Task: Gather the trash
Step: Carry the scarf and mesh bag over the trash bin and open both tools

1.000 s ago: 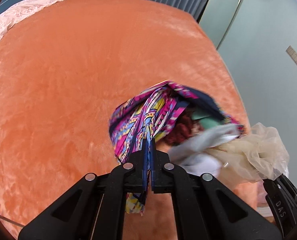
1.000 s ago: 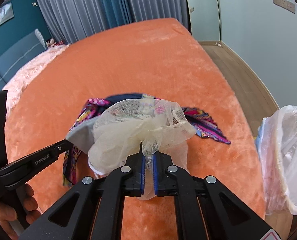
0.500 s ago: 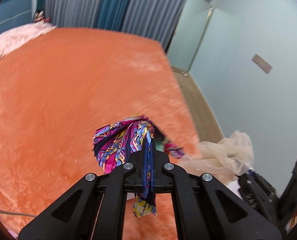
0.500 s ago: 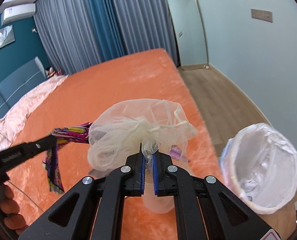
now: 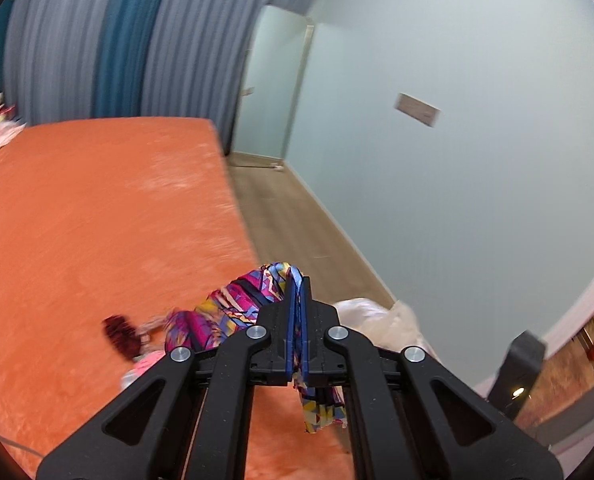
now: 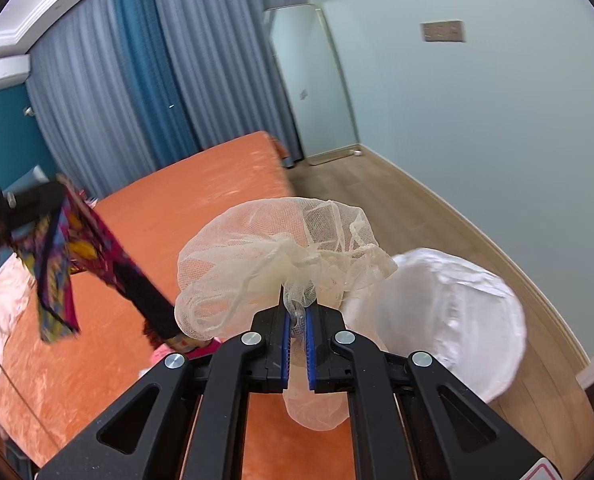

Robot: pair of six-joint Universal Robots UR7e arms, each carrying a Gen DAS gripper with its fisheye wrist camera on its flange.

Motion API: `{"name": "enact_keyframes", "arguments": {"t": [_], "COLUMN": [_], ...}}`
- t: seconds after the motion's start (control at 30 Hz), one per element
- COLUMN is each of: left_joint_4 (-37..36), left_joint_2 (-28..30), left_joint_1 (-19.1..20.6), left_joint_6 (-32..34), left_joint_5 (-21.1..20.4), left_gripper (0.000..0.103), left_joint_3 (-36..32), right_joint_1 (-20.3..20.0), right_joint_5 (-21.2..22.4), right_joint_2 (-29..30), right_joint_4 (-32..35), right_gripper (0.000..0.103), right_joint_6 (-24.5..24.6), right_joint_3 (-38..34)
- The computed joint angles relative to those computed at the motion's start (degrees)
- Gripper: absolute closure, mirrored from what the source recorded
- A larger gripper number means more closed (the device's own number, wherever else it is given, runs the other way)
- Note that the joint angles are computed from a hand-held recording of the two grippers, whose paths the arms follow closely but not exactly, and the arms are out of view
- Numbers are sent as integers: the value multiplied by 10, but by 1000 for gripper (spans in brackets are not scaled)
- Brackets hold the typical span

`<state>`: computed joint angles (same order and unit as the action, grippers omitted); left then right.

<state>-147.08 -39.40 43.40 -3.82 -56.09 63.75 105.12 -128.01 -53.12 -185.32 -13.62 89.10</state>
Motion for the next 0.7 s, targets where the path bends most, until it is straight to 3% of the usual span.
{"name": "enact_keyframes", "arguments": {"t": [0.43,0.57,0.7], "left_joint_4": [12,20,41], "left_joint_2": [95,117,134], "left_joint_1": [-24,-18,-5], "left_joint_6": [46,45,28], "left_joint_5": [-114,-136,-133], "left_gripper": [101,101,100], "left_joint_3": [-105,-124,-135], "right_joint_1": [-48,-60,-70], "right_joint_5": [-27,-28,-25], "right_joint_2": [-68,-76,-71], "right_joint_4": [-44,-46,-35], "right_gripper": [97,97,97], "right_joint_6": [32,40,44], "right_joint_3": [72,83,77]}}
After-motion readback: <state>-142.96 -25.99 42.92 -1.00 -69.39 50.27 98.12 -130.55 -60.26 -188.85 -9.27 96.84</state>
